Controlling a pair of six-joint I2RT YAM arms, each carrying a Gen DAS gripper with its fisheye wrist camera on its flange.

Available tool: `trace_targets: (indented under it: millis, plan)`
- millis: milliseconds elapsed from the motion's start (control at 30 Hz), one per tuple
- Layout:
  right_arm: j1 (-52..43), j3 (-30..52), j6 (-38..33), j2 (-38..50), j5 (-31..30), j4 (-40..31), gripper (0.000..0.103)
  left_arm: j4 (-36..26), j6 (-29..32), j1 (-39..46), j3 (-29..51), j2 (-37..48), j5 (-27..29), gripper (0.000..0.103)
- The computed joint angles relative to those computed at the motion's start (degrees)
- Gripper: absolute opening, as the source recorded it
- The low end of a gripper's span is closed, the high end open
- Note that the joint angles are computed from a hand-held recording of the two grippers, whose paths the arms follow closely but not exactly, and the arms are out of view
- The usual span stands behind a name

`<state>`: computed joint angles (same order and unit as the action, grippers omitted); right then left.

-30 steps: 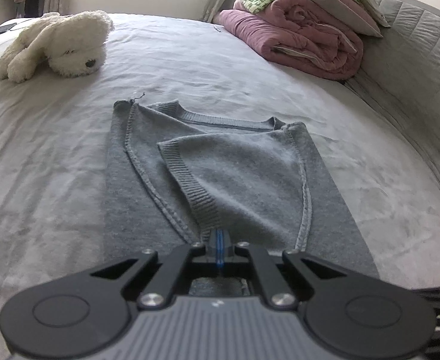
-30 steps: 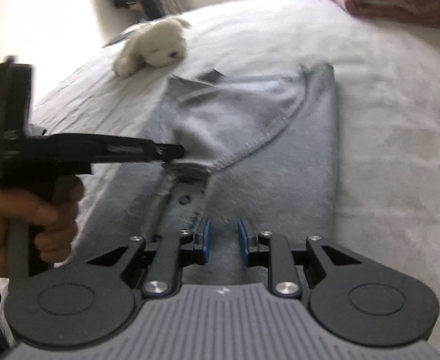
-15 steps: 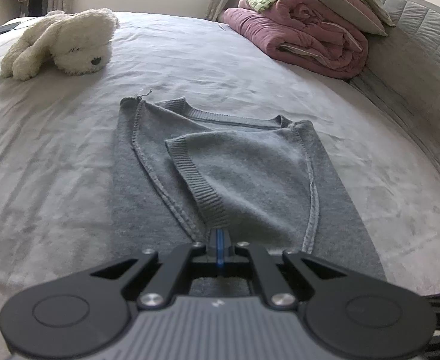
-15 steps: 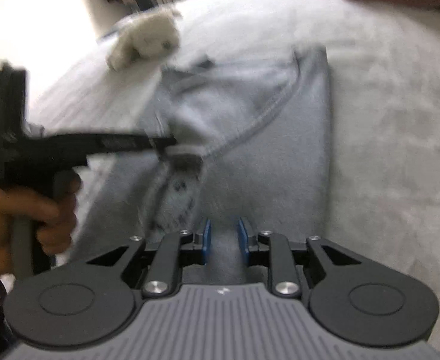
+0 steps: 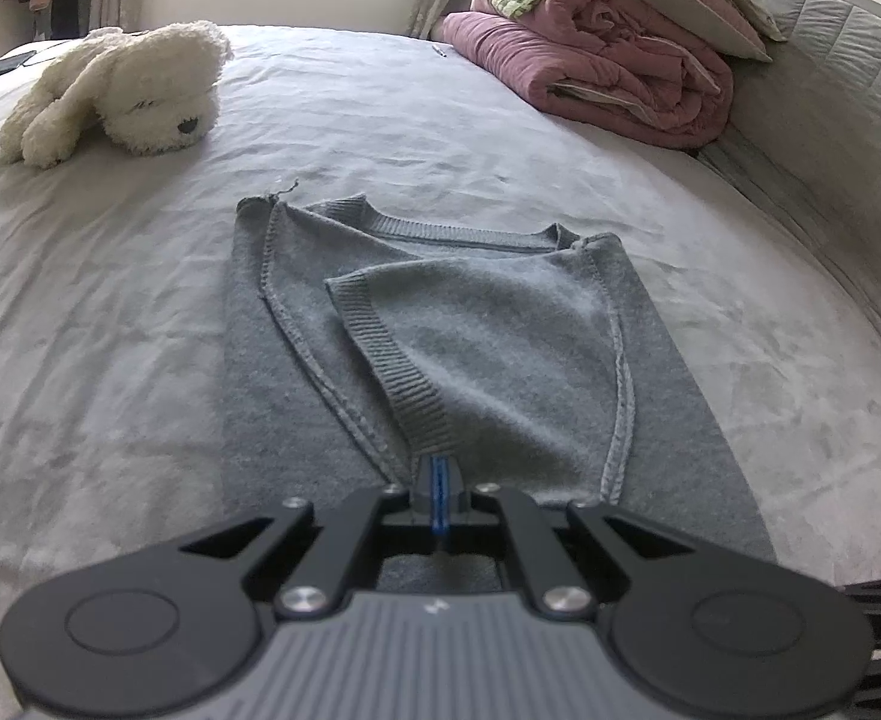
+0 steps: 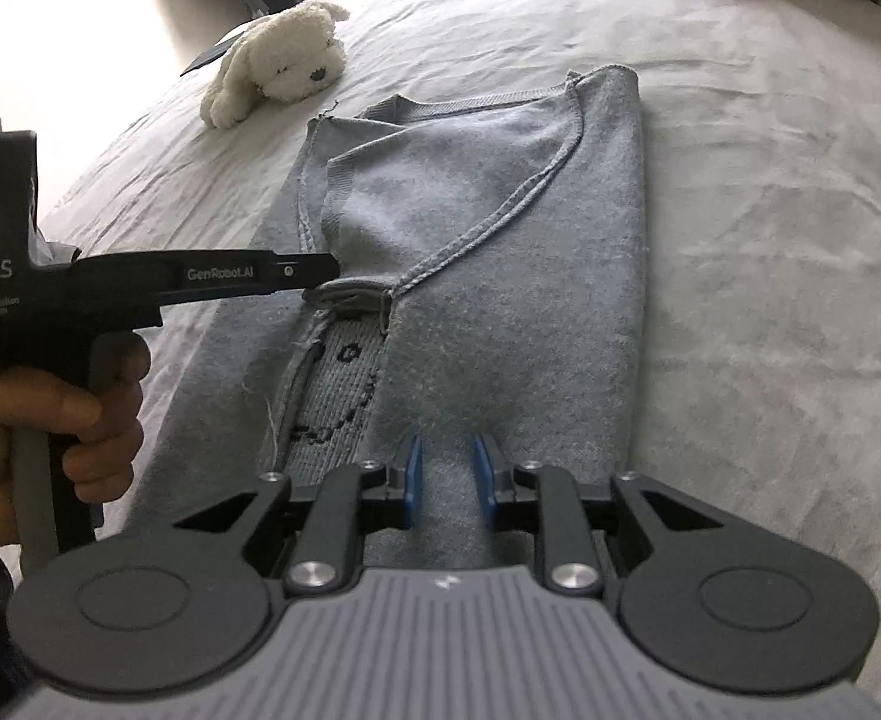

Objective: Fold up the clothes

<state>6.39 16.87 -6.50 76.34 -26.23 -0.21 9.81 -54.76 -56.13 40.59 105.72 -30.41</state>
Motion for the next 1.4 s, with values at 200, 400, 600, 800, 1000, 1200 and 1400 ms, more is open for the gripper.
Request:
trace_targets:
  millis: [200, 400, 600, 800, 1000, 1200, 1400]
  plan:
    - [-0.7, -0.1, -1.1, -0.8, -0.8, -1.3, 0.024, -2.0, -0.3, -1.7, 0.7, -0.4, -1.6, 0.002]
    - [-1.4, -0.3, -1.9, -2.0, -1.4, -3.0, 0.025, -5.2, -0.2, -5.2, 2.1, -1.0, -4.6, 0.008]
    - [-6.5, 0.9, -2.7, -3.0, -4.1, -6.4, 0.025, -5.4, -0.3, -5.4, 1.9, -1.4, -4.7, 0.008]
    - [-13.2, 5.7, -3.1, 3.4, -8.1, -11.1, 0.025, -3.6, -1.6, -4.0, 0.5, -1.5, -1.5, 0.023]
    - [-13.1, 7.4, -1.2, 5.5, -8.6, -11.2, 0.025, -4.6, -1.8, -3.7, 1.3, -0.9, -0.8, 0.023]
    - [-11.3, 8.4, 2.9, 9.4, -7.6, -5.4, 0.025, -3.9, -0.6, -3.1, 0.9, -1.0, 0.3, 0.024]
    - [-10.9, 11.9, 6.3, 14.6, -7.7, 0.9, 0.025, -4.7, 0.4, -3.7, 2.2, 0.5, -0.7, 0.027]
